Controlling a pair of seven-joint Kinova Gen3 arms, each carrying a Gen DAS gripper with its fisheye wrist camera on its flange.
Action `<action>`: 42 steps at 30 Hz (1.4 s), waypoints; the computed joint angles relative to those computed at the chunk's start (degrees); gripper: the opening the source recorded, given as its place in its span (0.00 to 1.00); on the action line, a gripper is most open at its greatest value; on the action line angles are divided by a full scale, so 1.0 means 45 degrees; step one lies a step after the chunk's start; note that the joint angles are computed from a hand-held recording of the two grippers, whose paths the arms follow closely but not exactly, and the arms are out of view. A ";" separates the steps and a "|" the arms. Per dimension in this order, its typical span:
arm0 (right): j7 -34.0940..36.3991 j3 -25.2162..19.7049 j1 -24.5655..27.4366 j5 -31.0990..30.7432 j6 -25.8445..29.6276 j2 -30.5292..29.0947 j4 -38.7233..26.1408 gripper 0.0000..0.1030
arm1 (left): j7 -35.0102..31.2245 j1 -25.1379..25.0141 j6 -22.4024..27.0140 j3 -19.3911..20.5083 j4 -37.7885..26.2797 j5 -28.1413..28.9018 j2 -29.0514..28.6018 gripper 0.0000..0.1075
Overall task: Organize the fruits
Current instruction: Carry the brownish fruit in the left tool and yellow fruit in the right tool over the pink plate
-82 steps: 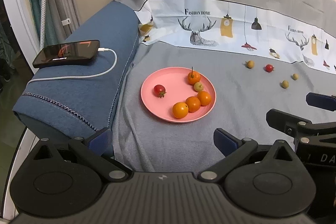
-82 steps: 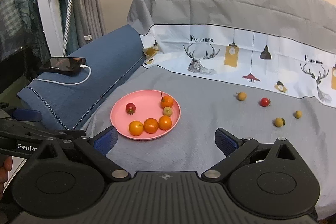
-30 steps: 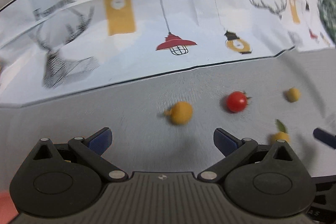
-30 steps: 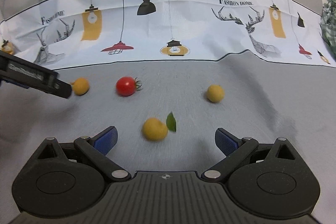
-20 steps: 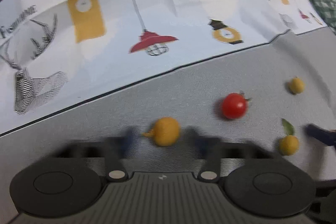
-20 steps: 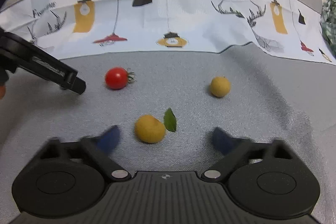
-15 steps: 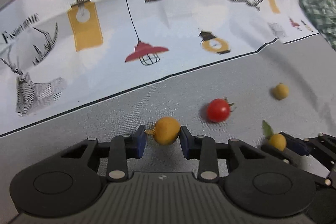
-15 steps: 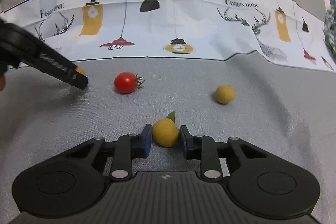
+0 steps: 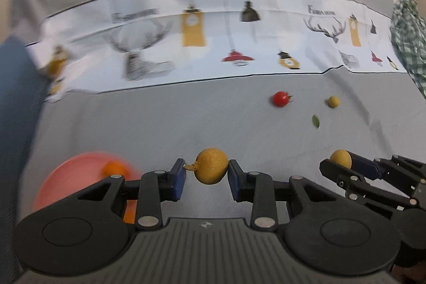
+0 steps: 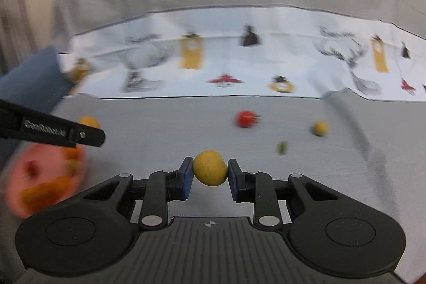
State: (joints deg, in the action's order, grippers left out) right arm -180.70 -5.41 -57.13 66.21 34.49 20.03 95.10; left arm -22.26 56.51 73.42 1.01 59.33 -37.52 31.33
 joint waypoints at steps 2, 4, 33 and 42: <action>0.0472 -0.0389 -0.0234 -0.0360 0.0062 -0.0313 -0.0082 0.28 | 0.0843 0.0646 0.0689 -0.0110 0.0721 -0.0268 -0.0719 0.35; 0.0936 -0.0723 -0.0473 -0.0737 0.0142 -0.0630 -0.0173 0.28 | 0.1754 0.1159 0.1555 0.0033 0.1275 -0.0597 -0.1317 0.35; 0.2635 -0.2824 -0.3038 -0.0588 0.2965 -0.1877 -0.0964 0.28 | 0.8660 0.3869 0.7372 0.3531 0.3068 -0.2491 -0.3270 0.35; 0.2628 -0.2910 -0.3034 -0.0500 0.2998 -0.1913 -0.0917 0.28 | 0.8894 0.3975 0.7496 0.3575 0.3099 -0.2499 -0.3307 0.35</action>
State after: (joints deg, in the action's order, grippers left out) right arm -168.88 -18.51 -70.78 63.96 47.98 11.42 90.97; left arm 17.76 74.40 107.15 17.10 73.28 -48.77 16.45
